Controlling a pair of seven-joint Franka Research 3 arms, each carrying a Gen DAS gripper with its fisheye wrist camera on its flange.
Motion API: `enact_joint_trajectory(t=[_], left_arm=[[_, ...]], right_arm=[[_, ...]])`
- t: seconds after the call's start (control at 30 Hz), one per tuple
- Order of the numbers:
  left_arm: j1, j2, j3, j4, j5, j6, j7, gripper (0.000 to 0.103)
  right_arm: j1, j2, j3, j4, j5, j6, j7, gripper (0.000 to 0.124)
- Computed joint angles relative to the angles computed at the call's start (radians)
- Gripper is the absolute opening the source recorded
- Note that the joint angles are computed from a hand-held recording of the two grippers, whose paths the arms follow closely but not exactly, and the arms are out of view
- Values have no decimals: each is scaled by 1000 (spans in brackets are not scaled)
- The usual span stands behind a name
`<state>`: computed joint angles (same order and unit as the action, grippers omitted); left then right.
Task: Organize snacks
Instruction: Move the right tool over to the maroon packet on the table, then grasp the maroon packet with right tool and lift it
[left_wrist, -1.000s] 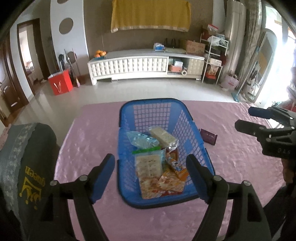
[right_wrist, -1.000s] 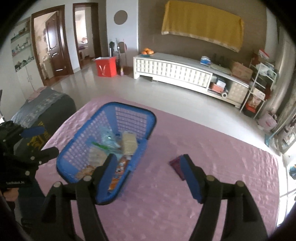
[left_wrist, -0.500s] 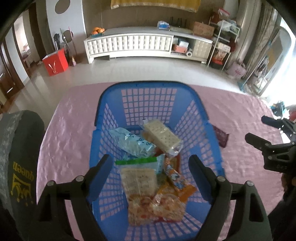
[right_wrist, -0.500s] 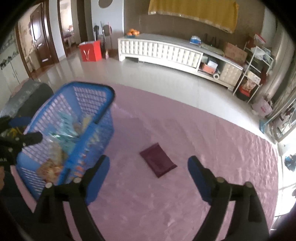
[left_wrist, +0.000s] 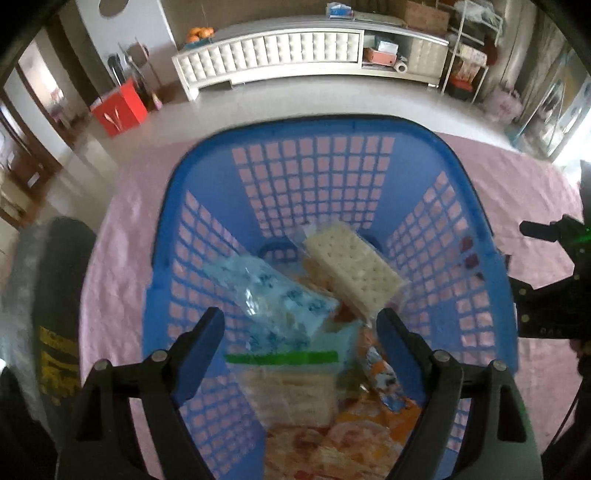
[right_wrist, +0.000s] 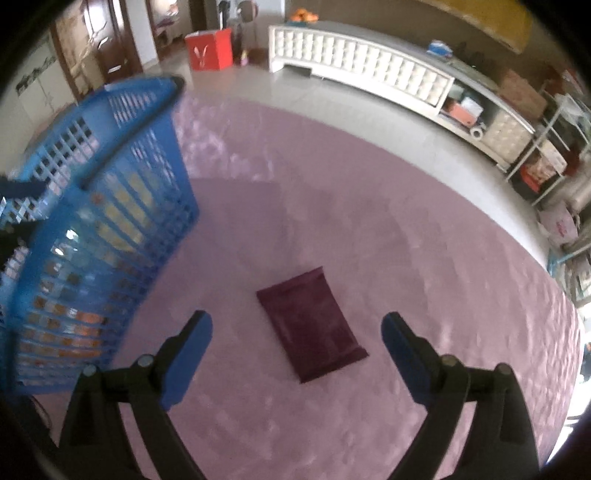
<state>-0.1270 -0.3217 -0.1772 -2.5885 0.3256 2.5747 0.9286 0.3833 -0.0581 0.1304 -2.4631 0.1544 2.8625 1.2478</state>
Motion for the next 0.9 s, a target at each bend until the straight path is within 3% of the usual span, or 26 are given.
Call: enact_joint_trajectory(t=[0.07,0.13,0.23,0.33,0.5,0.6,0.67,0.8,0.9], left_arm=[[-8,25,10,25,-19,-7,27,83],[-5,47,13,42,-28,-3,35,83],[49,71,-44,60,113,-16,-121,83],[22,80,-13,59,67,10,-96,83],[16,122,-4,99,56,-13,-62,83],[10,130,-5,106,47,-19,-58,83],[10,137,-12,114,57,-16,-85,83],[8,138,-9,112,65,-10,-95,83],[3,142,-12,119,59,-17,-101,83]], right_arm=[[-9,31,-3,10,-37,11,12,95],[-8,51,-9,23,17,8,-38,95],[-13,83,-15,45,89,-6,-104,95],[-20,109,-14,60,119,-23,-167,95],[-20,96,6,36,245,9,-306,95],[-4,69,24,1,394,51,-462,83],[10,50,23,-11,496,51,-543,65],[21,54,8,9,635,21,-579,63],[26,59,9,8,606,47,-534,56]])
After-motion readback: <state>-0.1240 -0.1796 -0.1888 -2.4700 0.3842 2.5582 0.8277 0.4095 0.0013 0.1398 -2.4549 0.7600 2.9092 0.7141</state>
